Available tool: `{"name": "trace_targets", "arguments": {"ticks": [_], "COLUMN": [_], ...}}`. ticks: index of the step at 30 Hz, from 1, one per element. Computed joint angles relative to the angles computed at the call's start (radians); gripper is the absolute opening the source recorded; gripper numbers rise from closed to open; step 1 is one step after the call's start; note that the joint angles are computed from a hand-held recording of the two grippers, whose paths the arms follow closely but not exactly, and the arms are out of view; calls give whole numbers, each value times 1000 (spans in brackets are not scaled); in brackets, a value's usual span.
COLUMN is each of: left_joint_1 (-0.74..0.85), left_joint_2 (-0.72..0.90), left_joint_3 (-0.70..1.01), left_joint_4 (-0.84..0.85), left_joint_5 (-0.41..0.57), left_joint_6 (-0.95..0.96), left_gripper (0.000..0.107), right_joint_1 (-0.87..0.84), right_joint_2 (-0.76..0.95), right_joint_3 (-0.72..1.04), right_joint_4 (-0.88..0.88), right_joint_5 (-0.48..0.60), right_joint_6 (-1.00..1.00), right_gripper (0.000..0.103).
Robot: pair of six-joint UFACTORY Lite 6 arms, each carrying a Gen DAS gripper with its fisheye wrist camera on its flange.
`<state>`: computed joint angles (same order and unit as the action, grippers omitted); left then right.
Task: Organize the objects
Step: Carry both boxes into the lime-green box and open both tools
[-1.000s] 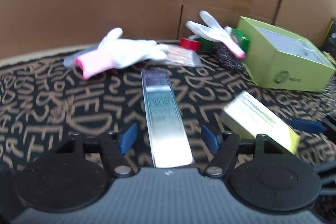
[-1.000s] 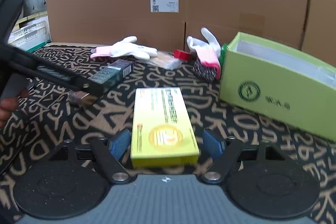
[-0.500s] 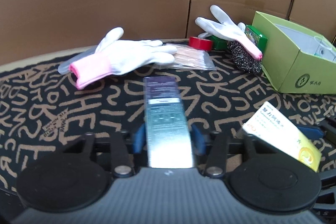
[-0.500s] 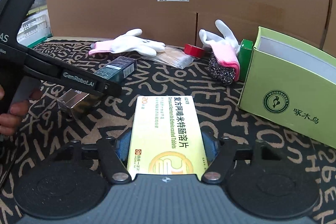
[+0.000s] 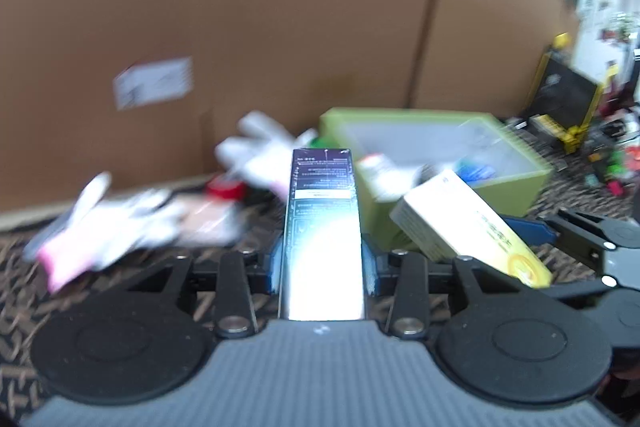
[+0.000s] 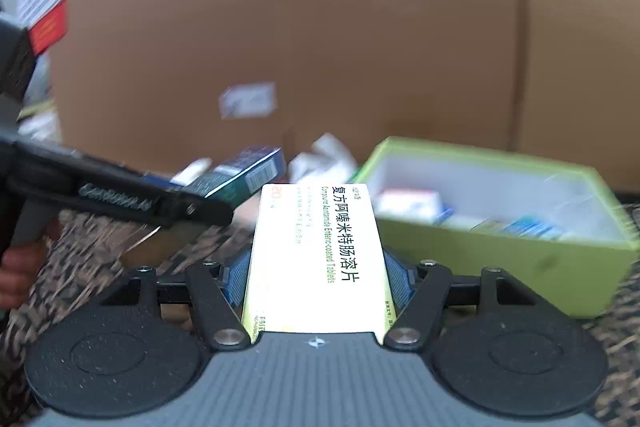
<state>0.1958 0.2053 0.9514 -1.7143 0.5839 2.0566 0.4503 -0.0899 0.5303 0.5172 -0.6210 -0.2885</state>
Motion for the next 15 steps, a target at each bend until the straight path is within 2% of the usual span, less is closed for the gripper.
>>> {"name": "trace_targets", "arguments": {"ticks": [3, 6, 8, 11, 13, 15], "left_joint_1": [-96, -199, -259, -344, -393, -420], "left_joint_2": [4, 58, 119, 243, 337, 434], "left_joint_3": [62, 164, 252, 405, 514, 630], "left_joint_4": [-9, -40, -52, -50, -15, 94], "left_joint_5": [-6, -55, -98, -197, -264, -310], "left_joint_6": [-56, -116, -152, -216, -280, -423], "left_gripper": [38, 38, 38, 38, 38, 38], "right_joint_1": [-87, -198, -256, -301, -336, -370], "right_joint_2": [-56, -39, 21, 178, 277, 359], "right_joint_3": [-2, 38, 93, 236, 335, 420], "right_joint_4": [27, -9, -21, 50, 45, -15], "right_joint_5": [3, 7, -2, -11, 22, 78], "right_joint_6": [-63, -56, -56, -176, -203, -149], "right_gripper": [70, 70, 70, 70, 70, 70]}}
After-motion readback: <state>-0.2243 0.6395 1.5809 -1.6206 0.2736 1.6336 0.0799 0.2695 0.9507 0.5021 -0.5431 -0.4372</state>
